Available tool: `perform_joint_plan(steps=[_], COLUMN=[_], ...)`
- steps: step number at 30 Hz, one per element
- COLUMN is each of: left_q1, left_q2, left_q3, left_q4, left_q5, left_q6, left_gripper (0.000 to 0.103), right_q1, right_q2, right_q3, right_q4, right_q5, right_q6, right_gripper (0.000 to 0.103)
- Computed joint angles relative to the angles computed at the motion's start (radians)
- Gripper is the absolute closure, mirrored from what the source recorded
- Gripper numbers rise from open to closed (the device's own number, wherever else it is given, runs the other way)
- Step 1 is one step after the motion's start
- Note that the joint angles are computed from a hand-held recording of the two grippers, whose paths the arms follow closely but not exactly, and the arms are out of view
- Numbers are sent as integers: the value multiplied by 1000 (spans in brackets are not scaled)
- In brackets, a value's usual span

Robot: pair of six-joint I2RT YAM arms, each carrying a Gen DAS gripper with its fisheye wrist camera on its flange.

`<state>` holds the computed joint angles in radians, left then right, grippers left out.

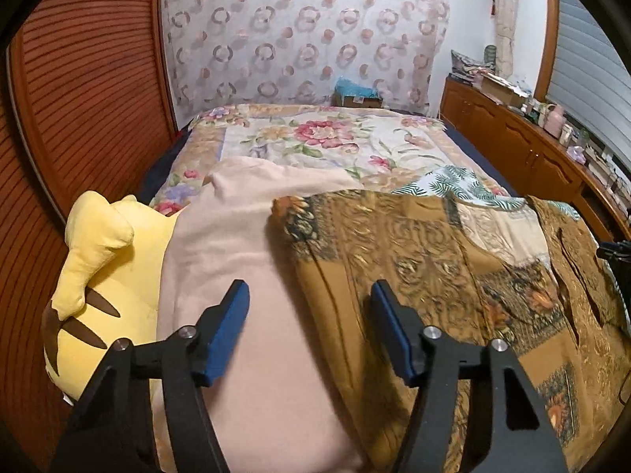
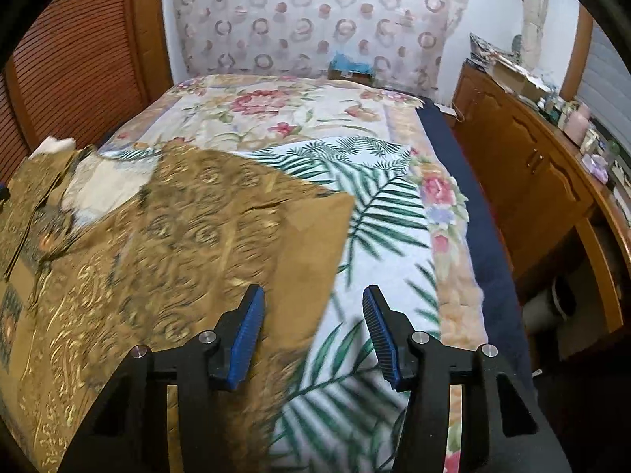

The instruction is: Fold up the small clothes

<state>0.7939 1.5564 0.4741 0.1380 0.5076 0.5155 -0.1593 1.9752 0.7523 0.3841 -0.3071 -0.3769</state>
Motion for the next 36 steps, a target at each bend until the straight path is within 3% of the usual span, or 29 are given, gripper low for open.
perform_joint_plan(steps=[11, 15, 18, 20, 21, 23, 26, 29, 34, 36], left_q1=[-35, -46, -50, -56, -59, -56, -50, -27, 85, 184], left_q2=[129, 138, 127, 112, 106, 82, -13, -145, -476, -650], left_q3=[121, 129, 130, 116, 113, 98, 32, -29, -164, -220], left_q4=[-24, -27, -43, -42, -45, -57, -51, -115, -278, -412], left_q5=[9, 15, 25, 24, 23, 36, 56, 118, 258, 324], left_q6=[-90, -98, -83, -76, -70, -58, -36, 0, 80, 165], left_gripper=[48, 65, 74, 82, 90, 95, 99, 100, 100, 100], right_q1=[3, 18, 39, 48, 49, 44, 23, -14, -101, -144], right_q2=[144, 156, 145, 135, 130, 118, 70, -15, -185, -232], right_q3=[209, 240, 218, 196, 182, 148, 63, -53, -258, -346], right_q4=[-105, -127, -111, -91, -73, -33, 51, 133, 220, 275], right_q5=[-62, -51, -45, -45, -43, -66, -132, -215, -356, -395], right_q6=[65, 50, 21, 5, 10, 21, 25, 28, -8, -24], right_gripper=[49, 50, 67, 88, 90, 96, 98, 98, 99, 99])
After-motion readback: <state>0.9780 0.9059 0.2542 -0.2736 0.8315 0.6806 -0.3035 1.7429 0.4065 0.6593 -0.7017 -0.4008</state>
